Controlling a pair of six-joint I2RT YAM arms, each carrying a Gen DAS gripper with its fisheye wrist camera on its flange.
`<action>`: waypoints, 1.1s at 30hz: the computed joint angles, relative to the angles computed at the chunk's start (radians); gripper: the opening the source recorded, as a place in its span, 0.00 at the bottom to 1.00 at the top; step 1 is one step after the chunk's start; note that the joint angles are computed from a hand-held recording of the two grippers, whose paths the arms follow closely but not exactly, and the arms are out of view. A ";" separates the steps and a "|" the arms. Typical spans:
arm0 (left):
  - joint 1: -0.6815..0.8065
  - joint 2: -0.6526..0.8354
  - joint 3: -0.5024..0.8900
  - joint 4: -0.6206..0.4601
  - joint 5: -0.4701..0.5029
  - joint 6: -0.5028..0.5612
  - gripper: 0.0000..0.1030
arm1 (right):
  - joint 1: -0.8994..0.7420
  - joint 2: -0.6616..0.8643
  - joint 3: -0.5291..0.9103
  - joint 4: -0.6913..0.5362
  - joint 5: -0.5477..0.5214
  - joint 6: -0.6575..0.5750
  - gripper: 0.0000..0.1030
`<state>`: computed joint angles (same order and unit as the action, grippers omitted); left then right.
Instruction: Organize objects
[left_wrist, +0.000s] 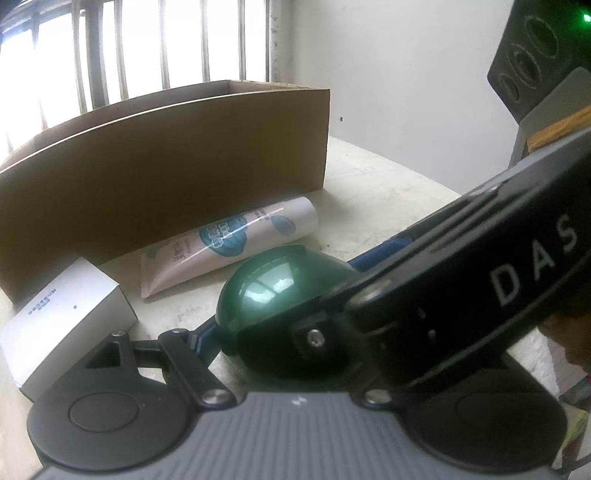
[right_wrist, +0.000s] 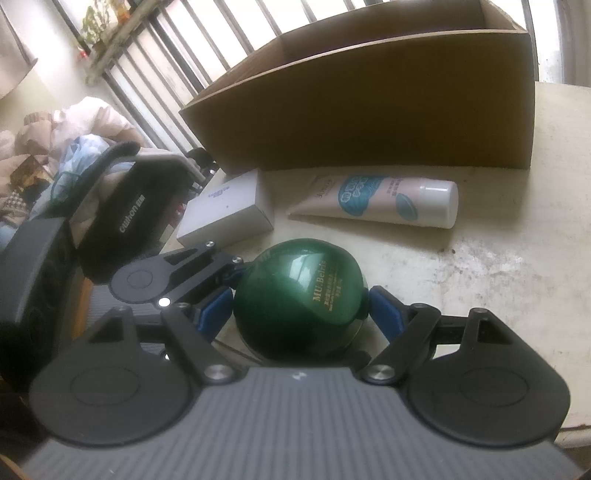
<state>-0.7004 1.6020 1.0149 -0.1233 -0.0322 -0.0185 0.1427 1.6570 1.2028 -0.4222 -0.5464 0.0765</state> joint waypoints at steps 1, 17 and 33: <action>0.000 -0.002 0.000 -0.001 -0.001 -0.001 0.80 | 0.000 -0.001 0.000 0.000 -0.001 0.001 0.78; -0.031 -0.073 -0.016 -0.021 -0.052 -0.024 0.80 | 0.002 -0.065 -0.034 0.022 0.007 -0.004 0.78; -0.050 -0.141 -0.045 -0.039 -0.076 -0.037 0.81 | 0.011 -0.127 -0.081 0.044 0.022 -0.001 0.78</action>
